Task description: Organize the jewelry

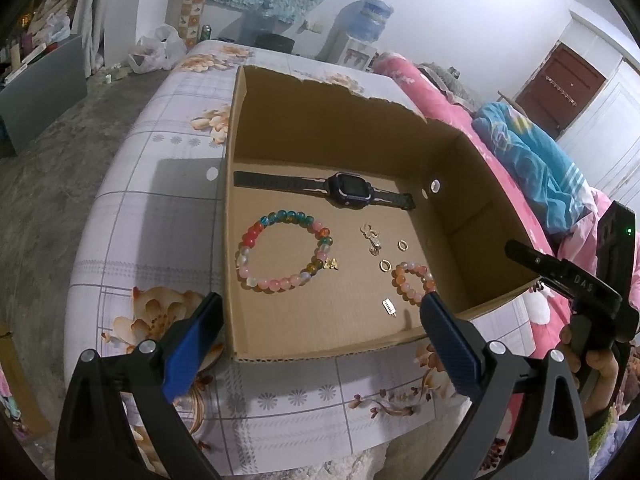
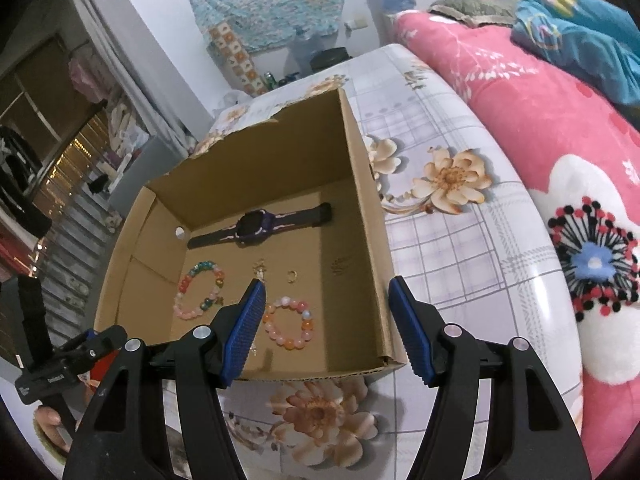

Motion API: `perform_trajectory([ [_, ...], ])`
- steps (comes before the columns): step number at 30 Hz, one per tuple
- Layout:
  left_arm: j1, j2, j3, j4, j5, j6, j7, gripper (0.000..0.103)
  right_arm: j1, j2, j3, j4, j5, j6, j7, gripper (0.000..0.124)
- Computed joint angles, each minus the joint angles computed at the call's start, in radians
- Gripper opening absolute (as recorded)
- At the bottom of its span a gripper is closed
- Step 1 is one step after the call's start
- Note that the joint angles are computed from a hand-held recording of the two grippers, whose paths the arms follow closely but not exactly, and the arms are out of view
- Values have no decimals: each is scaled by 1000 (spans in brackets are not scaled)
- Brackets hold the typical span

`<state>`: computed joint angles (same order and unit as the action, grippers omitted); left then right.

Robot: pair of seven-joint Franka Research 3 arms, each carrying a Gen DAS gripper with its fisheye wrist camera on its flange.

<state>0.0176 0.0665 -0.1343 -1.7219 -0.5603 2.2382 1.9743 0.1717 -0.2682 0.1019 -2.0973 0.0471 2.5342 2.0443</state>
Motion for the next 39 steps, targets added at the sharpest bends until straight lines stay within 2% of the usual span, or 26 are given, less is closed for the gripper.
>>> perform_trajectory([
  [8,0,-11,2,-15,-11,6,13,96,-4,-17,13,-11,-32,-14,39,62],
  [27,9,-35,16,-29,-45,-38,73,96,-7,-82,34,-64,-50,-40,103,62],
  [33,7,-40,22,-36,-62,-42,91,96,-9,-99,34,-82,-40,-31,108,63],
  [39,13,-56,32,-66,-129,-24,166,97,-14,-131,43,-120,-45,12,107,64],
])
